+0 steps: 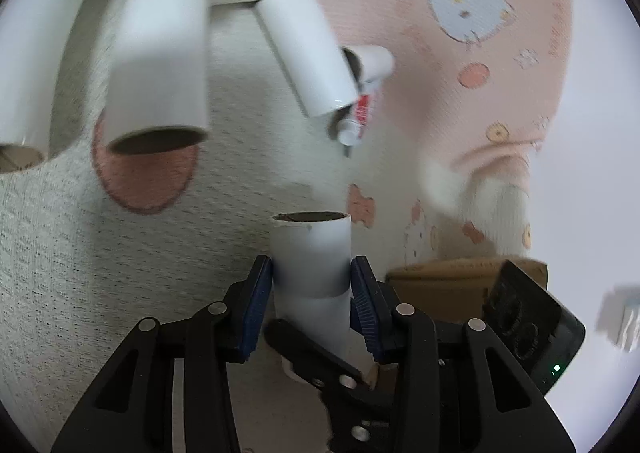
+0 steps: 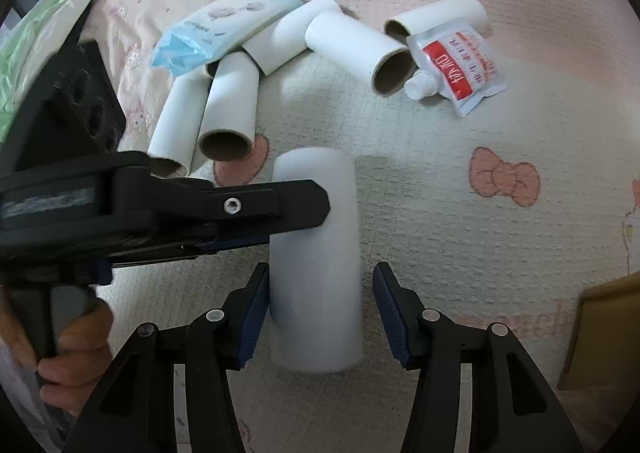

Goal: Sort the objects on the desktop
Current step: 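Lift the held tubes with both tools and carry them over the cardboard box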

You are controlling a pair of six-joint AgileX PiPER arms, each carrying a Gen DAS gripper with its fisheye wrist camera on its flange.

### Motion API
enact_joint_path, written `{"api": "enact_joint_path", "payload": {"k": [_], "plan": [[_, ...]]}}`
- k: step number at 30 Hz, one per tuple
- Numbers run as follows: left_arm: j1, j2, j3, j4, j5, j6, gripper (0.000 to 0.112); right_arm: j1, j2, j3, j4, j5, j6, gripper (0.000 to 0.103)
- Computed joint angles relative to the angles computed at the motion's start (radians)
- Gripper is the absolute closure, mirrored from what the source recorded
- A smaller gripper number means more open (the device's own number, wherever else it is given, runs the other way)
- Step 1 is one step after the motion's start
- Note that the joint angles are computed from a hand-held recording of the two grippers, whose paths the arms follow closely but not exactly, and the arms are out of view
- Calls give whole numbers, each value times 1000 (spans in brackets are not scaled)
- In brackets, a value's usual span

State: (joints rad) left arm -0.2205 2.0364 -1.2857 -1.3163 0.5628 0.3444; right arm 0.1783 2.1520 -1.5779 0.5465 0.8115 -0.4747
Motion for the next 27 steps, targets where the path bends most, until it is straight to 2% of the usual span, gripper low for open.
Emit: {"api": "enact_joint_path", "payload": {"k": [3,7,11,15,22,27], "plan": [[-35,-34,-24,151,-47,-74,68,-3,-26,36,35,-25,-42,60],[-93,-92,-63,412,-96,-218,68,-4,-89,89,43,-54,-65,60],[-124,-139,-96,544,-107,-285,68,-27,-157,123,65,-58,-81,60],[-130,-187,-126,573,-96,-292,68,-51,-241,143,83,-52,-85,60],[-151,-269,-218,664,-46,-324,68,-37,-389,124,-13,-44,15,60],[-162,-289,-306,640,22,-295,68,-52,-493,116,-63,-14,46,60]]}}
